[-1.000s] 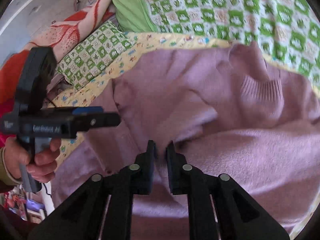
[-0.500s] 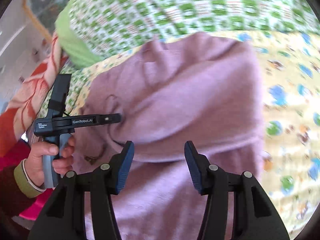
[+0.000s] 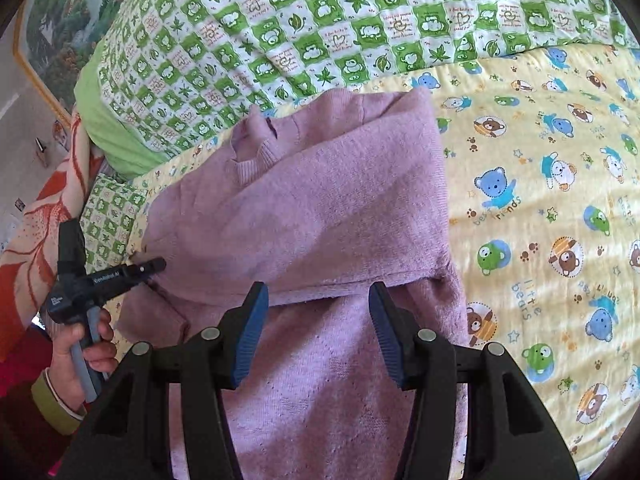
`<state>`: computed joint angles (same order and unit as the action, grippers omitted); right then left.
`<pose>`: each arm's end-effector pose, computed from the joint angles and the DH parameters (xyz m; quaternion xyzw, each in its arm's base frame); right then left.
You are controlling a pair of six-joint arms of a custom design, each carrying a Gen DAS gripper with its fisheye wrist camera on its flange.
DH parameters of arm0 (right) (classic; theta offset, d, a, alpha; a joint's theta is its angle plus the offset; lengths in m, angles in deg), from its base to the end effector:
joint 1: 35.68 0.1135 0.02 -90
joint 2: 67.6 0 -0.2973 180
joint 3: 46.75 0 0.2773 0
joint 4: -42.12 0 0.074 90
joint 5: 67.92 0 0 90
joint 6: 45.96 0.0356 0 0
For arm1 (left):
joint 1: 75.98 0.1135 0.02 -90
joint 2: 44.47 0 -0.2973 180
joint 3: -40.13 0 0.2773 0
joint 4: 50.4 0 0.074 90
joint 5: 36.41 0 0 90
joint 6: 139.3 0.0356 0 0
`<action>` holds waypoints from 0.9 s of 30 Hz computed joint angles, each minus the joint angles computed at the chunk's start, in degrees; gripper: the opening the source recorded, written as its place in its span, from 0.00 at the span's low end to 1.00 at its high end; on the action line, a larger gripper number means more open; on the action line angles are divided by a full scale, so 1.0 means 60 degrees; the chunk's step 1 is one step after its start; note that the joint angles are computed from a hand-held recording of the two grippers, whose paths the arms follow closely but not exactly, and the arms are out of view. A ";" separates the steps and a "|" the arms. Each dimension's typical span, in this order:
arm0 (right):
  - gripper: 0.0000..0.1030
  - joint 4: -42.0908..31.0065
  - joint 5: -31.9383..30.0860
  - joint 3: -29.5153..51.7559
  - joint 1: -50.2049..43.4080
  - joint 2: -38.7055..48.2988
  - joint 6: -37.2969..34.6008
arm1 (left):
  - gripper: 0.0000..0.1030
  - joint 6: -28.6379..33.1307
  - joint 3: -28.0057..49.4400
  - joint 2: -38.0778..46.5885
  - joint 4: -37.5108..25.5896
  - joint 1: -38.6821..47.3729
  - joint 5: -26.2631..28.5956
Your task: Fold small clothes
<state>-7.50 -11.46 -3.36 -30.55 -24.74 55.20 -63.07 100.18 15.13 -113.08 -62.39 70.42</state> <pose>0.1449 0.0328 0.2399 -0.0535 0.9012 0.3150 0.2929 0.1941 0.0363 0.2765 -0.1930 0.9414 -0.1424 0.2372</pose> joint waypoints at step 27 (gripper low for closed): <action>0.08 0.2629 0.0242 0.1854 -0.0672 0.5504 0.0076 | 0.05 -0.0676 -0.0369 -0.1065 -0.0099 -0.0381 -0.0708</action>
<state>8.27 -10.01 7.77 -34.58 8.28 55.65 -67.12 97.96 8.74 -113.67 -64.67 66.17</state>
